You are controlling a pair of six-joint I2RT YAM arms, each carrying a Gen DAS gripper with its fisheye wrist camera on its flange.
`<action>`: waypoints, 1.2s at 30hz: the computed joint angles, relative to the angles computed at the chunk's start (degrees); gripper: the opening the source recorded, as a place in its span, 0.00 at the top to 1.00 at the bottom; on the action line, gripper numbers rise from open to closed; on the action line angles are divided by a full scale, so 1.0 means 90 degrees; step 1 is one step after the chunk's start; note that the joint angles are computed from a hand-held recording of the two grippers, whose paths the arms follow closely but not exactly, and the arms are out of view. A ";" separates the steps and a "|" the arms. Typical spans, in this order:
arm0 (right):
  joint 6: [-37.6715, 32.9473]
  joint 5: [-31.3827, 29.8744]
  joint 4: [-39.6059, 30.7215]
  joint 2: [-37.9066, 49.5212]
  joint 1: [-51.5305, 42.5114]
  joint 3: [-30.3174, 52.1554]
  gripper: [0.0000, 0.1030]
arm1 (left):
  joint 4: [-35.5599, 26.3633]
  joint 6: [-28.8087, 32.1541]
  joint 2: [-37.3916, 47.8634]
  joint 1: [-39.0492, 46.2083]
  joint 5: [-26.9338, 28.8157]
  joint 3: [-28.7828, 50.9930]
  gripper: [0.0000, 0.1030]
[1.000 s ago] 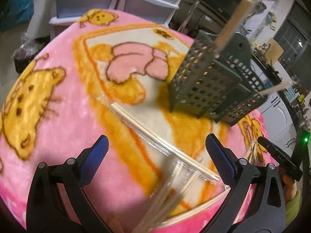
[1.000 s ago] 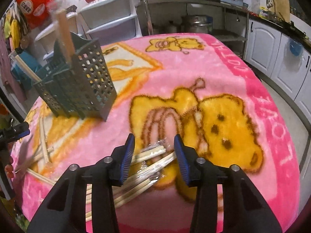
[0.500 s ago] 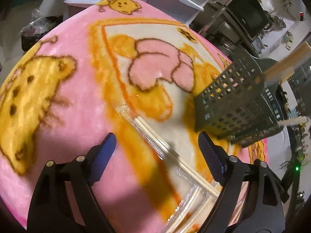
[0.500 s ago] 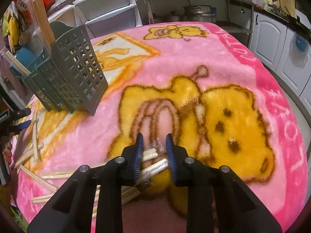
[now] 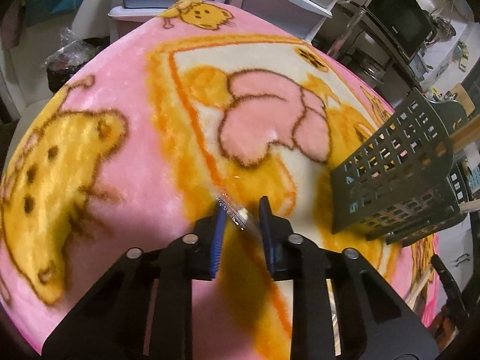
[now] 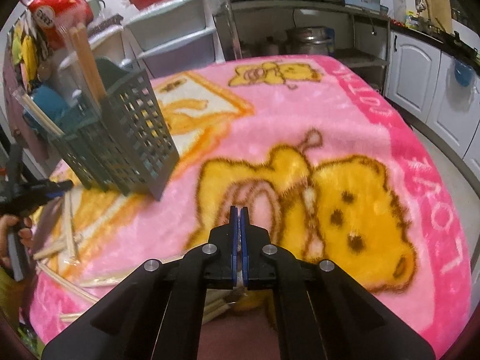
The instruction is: Organize utensils
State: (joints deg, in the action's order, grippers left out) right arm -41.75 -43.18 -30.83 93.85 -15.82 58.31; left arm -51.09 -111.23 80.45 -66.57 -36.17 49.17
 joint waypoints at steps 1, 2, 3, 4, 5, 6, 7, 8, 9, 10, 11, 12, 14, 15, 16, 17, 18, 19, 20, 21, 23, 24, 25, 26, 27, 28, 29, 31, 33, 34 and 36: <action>0.0015 -0.0056 -0.0048 -0.0072 0.0002 0.0011 0.98 | 0.0010 -0.0019 -0.0012 -0.0024 -0.0013 -0.0012 0.87; -0.0009 -0.0144 -0.0130 -0.0174 -0.0028 0.0009 0.98 | 0.0028 -0.0010 -0.0046 -0.0045 -0.0040 -0.0031 0.88; -0.0032 -0.0258 -0.0218 -0.0300 -0.0058 0.0011 0.98 | 0.0071 0.0013 -0.0111 -0.0091 -0.0118 -0.0066 0.93; -0.0040 -0.0330 -0.0282 -0.0405 -0.0068 0.0009 0.98 | 0.0134 0.0055 -0.0192 -0.0171 -0.0248 -0.0085 0.94; -0.0069 -0.0434 -0.0385 -0.0524 -0.0081 0.0023 0.98 | 0.0094 0.0054 -0.0191 -0.0273 -0.0382 -0.0009 0.94; -0.0098 -0.0544 -0.0485 -0.0640 -0.0099 0.0036 0.98 | 0.0013 0.0069 -0.0177 -0.0361 -0.0522 0.0097 0.94; -0.0128 -0.0631 -0.0583 -0.0744 -0.0106 0.0049 0.98 | -0.0182 0.0058 -0.0110 -0.0503 -0.0706 0.0318 0.95; -0.0161 -0.0712 -0.0667 -0.0853 -0.0108 0.0046 0.98 | -0.0374 0.0039 -0.0041 -0.0629 -0.0863 0.0527 0.95; -0.0207 -0.0830 -0.0773 -0.1008 -0.0121 0.0043 0.98 | -0.0499 0.0040 0.0007 -0.0711 -0.0979 0.0678 0.95; -0.0278 -0.0927 -0.0894 -0.1104 -0.0140 0.0064 0.98 | -0.0724 0.0020 0.0094 -0.0843 -0.1155 0.0930 0.95; -0.0340 -0.1007 -0.0998 -0.1228 -0.0154 0.0046 0.98 | -0.0918 0.0003 0.0169 -0.0959 -0.1311 0.1167 0.95; -0.0374 -0.1080 -0.1077 -0.1340 -0.0156 0.0046 0.98 | -0.1055 0.0021 0.0224 -0.1061 -0.1464 0.1380 0.96; -0.0518 -0.1265 -0.1328 -0.1575 -0.0185 0.0068 0.98 | -0.1277 0.0076 0.0335 -0.1199 -0.1680 0.1748 0.96; -0.0587 -0.1346 -0.1451 -0.1700 -0.0199 0.0066 0.98 | -0.1446 0.0170 0.0434 -0.1284 -0.1829 0.2035 0.96; -0.0652 -0.1431 -0.1578 -0.1823 -0.0198 0.0078 0.98 | -0.1517 0.0275 0.0498 -0.1316 -0.1910 0.2215 0.96; -0.0702 -0.1482 -0.1704 -0.1927 -0.0185 0.0101 0.98 | -0.1555 0.0407 0.0568 -0.1358 -0.1992 0.2404 0.96; -0.0768 -0.1531 -0.1824 -0.2026 -0.0190 0.0108 0.98 | -0.1594 0.0514 0.0635 -0.1415 -0.2068 0.2574 0.97; -0.0846 -0.1600 -0.1966 -0.2132 -0.0194 0.0130 0.98 | -0.1625 0.0749 0.0736 -0.1450 -0.2149 0.2829 0.97; -0.0844 -0.1620 -0.1991 -0.2185 -0.0164 0.0135 0.98 | -0.1587 0.0949 0.0808 -0.1443 -0.2191 0.2970 0.97; -0.0918 -0.1673 -0.2102 -0.2276 -0.0162 0.0149 0.98 | -0.1576 0.1118 0.0870 -0.1457 -0.2237 0.3119 0.97; -0.0991 -0.1730 -0.2242 -0.2430 -0.0143 0.0154 0.98 | -0.1574 0.1375 0.1002 -0.1495 -0.2295 0.3398 0.97; -0.1004 -0.1741 -0.2268 -0.2469 -0.0121 0.0157 0.98 | -0.1574 0.1486 0.1073 -0.1513 -0.2326 0.3536 0.97; -0.1037 -0.1765 -0.2320 -0.2534 -0.0106 0.0168 0.98 | -0.1534 0.1592 0.1098 -0.1516 -0.2347 0.3598 0.97; -0.1032 -0.1777 -0.2345 -0.2586 -0.0089 0.0179 0.98 | -0.1540 0.1671 0.1148 -0.1530 -0.2372 0.3705 0.97; -0.1089 -0.1808 -0.2457 -0.2615 -0.0081 0.0226 0.98 | -0.1569 0.1772 0.1215 -0.1538 -0.2410 0.3852 0.97; -0.1091 -0.1823 -0.2489 -0.2655 -0.0061 0.0229 0.98 | -0.1583 0.1804 0.1232 -0.1558 -0.2440 0.3905 0.97; -0.1113 -0.1844 -0.2540 -0.2690 -0.0052 0.0250 0.98 | -0.1568 0.1878 0.1239 -0.1566 -0.2466 0.3958 0.97; -0.1203 -0.1912 -0.2665 -0.2775 -0.0056 0.0286 0.98 | -0.1569 0.2018 0.1282 -0.1574 -0.2529 0.4109 0.97; -0.1248 -0.1972 -0.2762 -0.2872 -0.0039 0.0317 0.98 | -0.1537 0.2209 0.1313 -0.1579 -0.2591 0.4260 0.97; -0.1258 -0.1995 -0.2796 -0.2923 -0.0019 0.0339 0.98 | -0.1533 0.2267 0.1329 -0.1587 -0.2615 0.4327 0.97; -0.1275 -0.2020 -0.2871 -0.3019 0.0029 0.0387 0.98 | -0.1471 0.2495 0.1370 -0.1570 -0.2657 0.4486 0.97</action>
